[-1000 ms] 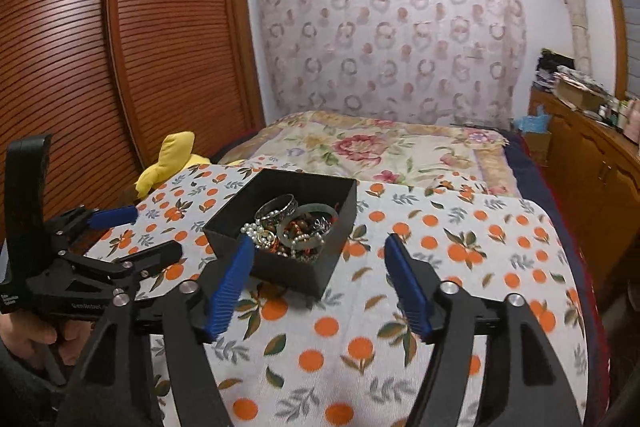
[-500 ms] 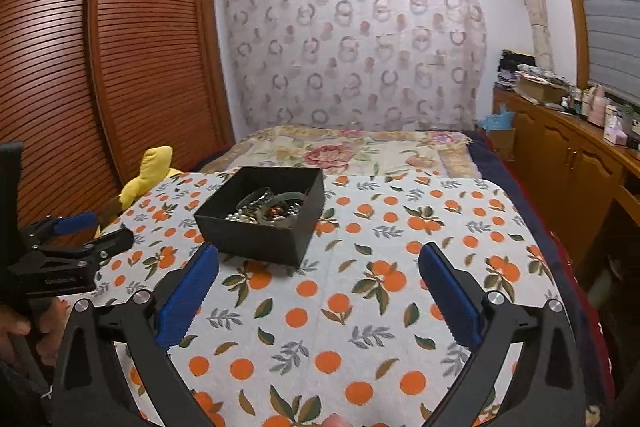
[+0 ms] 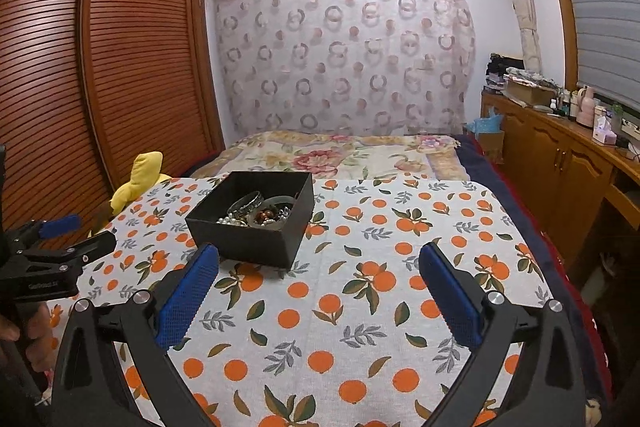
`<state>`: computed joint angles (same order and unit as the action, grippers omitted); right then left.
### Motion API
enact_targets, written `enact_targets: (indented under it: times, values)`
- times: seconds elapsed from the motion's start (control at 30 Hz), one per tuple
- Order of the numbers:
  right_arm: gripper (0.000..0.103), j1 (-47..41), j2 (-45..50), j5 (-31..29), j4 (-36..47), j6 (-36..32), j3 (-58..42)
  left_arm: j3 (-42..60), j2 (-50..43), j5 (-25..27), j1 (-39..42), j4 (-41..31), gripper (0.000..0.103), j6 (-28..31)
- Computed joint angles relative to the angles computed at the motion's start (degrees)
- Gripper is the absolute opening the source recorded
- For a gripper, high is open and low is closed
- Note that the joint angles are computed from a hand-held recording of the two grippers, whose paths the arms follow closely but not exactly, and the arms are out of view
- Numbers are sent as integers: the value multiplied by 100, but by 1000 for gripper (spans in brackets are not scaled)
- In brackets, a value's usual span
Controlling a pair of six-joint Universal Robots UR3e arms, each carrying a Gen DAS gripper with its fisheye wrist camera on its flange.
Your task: Organize jewelry
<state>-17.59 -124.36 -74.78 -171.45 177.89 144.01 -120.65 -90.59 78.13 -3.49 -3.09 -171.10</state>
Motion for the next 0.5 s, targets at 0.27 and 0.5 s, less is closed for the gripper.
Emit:
enact_targets:
  times: [0.27,0.5]
  values:
    - [101,29,36,-72,-42,53,4,-24,36,18,-12,-3,95,7]
    - [101,21,32,-62,-45,52,9,-60,113,0,-12,-35,95,19]
